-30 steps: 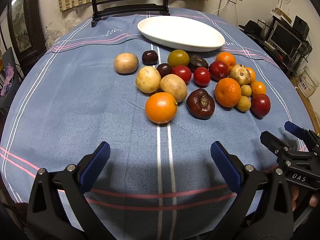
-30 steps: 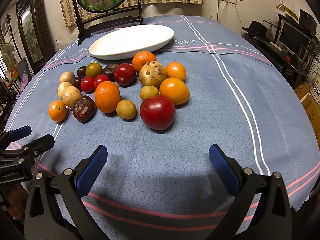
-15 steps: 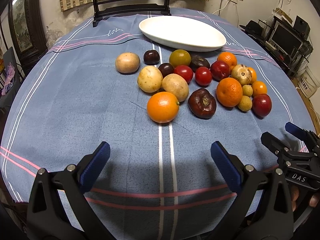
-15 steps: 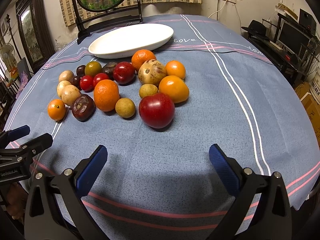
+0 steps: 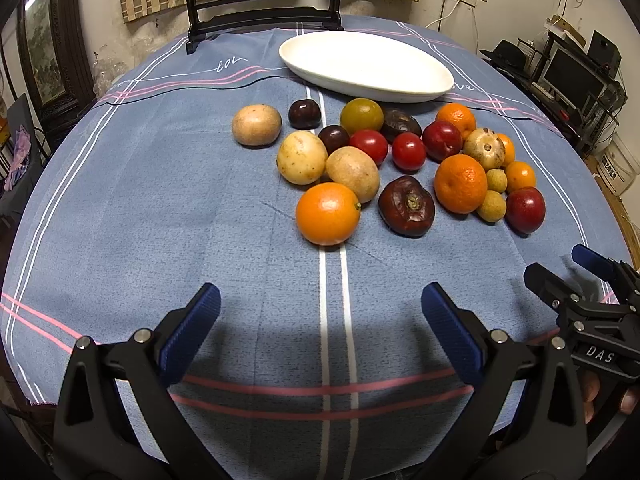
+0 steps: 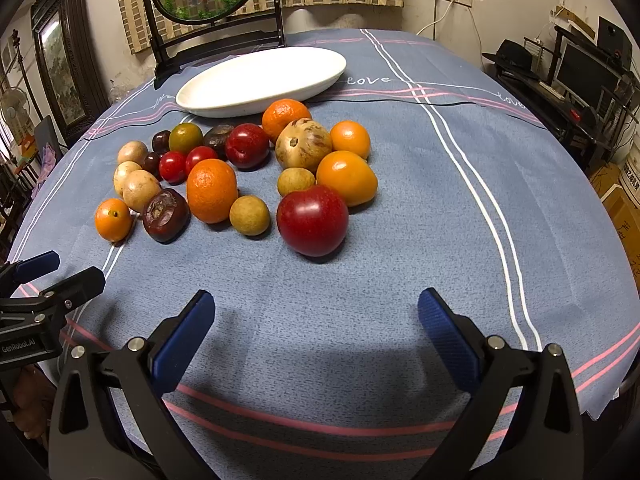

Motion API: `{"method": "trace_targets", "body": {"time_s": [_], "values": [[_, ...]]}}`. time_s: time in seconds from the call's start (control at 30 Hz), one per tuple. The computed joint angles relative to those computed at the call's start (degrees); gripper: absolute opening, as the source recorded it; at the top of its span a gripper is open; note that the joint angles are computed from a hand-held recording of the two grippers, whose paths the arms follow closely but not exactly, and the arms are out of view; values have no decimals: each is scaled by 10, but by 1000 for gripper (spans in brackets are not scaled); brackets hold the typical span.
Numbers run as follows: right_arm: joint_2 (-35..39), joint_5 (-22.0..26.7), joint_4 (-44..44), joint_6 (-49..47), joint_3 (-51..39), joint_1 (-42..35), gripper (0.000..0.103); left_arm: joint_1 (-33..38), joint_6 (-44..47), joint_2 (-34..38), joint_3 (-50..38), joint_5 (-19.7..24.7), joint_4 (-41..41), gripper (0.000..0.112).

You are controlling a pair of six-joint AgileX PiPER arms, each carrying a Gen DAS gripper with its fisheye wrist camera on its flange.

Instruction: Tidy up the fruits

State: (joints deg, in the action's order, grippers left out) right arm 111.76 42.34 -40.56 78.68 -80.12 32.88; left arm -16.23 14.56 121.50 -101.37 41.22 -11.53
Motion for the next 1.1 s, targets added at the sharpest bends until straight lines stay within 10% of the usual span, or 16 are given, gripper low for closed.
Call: {"method": "trace_targets", "body": {"time_s": [0.57,0.77,0.9,1.1], "values": [[-8,-58,-15,23,45,-15,102,16,7,77,-120,56,4,96],[-36,-109,-49,58,90,-29,102,-12,-32,129,-196,81,46,76],[-36,-119,-43,46,96,-39,102,-11,-9,147,-234,93,30,37],[-26,-82,-5,-43,54,-55,102,-4,11,121,-193,59,9,37]]}}
